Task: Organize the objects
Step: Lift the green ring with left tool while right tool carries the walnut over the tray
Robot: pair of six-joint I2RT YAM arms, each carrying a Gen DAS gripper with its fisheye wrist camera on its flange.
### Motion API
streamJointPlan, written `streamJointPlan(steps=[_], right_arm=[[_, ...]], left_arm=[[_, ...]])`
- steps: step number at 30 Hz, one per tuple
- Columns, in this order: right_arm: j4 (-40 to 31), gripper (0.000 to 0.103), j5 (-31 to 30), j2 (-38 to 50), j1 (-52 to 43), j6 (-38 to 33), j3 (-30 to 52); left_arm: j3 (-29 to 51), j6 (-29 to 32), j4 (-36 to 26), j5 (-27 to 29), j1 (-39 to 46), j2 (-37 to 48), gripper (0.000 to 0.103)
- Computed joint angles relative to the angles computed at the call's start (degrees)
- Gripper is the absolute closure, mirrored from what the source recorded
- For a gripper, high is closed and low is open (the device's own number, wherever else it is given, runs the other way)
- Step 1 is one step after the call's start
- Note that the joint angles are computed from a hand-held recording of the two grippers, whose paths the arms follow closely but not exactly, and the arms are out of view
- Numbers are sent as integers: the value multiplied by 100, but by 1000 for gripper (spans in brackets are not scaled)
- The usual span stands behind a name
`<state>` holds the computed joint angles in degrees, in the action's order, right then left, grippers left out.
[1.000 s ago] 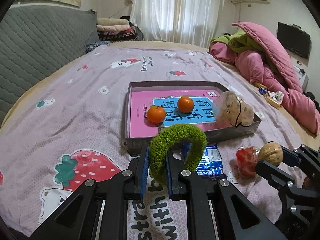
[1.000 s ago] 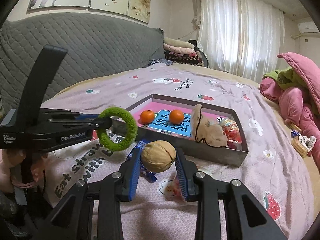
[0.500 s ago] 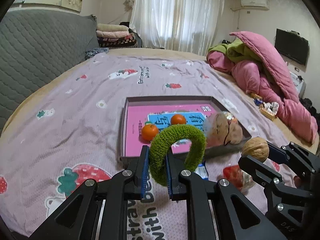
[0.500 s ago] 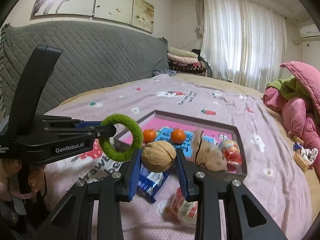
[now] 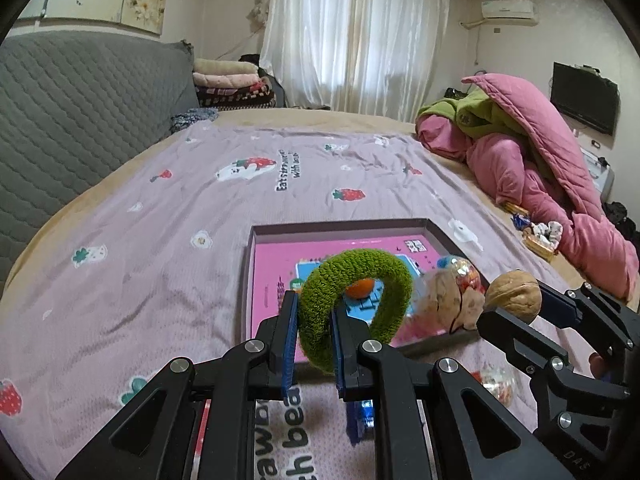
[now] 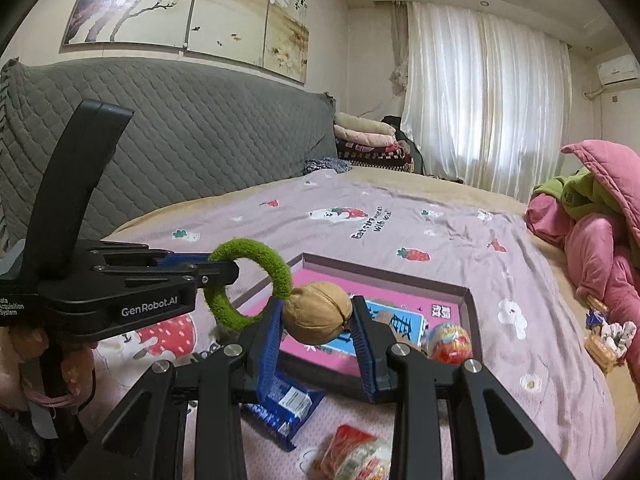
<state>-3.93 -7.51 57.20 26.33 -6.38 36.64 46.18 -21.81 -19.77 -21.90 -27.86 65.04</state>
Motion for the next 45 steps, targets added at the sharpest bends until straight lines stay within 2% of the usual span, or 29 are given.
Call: streamJointPlan(steps=[25, 45], right_arm=[[202, 69, -176, 817, -213, -281, 982], [704, 69, -505, 1478, -453, -294, 1001]], left_arm=[[1137, 529, 42, 274, 543, 564, 88], [755, 623, 593, 433, 811, 1009, 88]])
